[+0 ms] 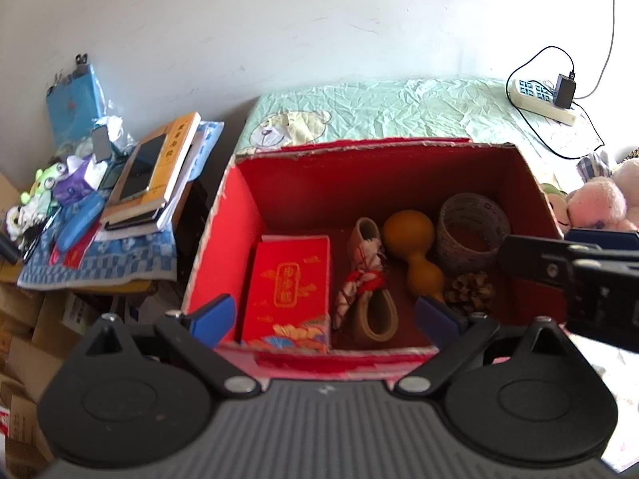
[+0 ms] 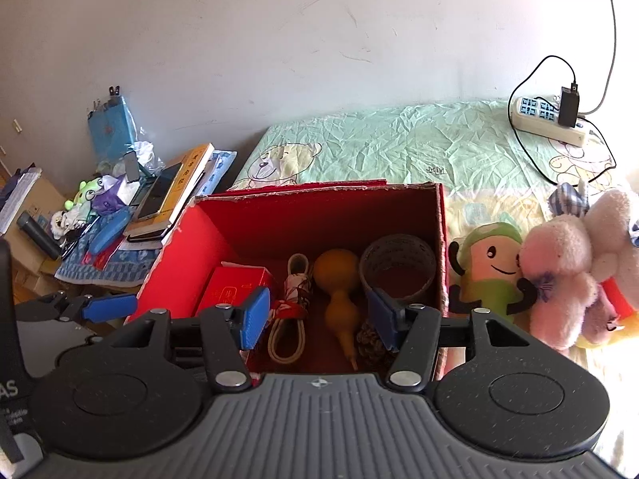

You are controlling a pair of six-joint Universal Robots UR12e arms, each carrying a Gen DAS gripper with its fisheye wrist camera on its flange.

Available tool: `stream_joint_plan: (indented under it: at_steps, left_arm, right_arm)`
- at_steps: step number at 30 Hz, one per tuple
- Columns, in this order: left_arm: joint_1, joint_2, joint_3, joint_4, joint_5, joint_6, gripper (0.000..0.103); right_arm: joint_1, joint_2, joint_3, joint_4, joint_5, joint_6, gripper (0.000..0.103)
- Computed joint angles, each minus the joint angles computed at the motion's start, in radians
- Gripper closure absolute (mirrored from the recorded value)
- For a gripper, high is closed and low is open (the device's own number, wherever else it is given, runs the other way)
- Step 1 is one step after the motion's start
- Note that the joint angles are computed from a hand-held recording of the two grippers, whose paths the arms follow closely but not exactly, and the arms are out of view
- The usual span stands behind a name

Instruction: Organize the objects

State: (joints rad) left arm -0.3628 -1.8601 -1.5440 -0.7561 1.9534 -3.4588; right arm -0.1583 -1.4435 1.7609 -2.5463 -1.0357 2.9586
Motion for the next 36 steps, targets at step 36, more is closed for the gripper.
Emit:
stream_joint_plan:
  at_steps: [36]
  left_arm:
    - [0.024,0.081,-0.085,-0.061,0.033,-0.1,0.002]
  right_arm:
    - [0.02,-0.055,0.033,0.136,0.055,-0.065,0.041]
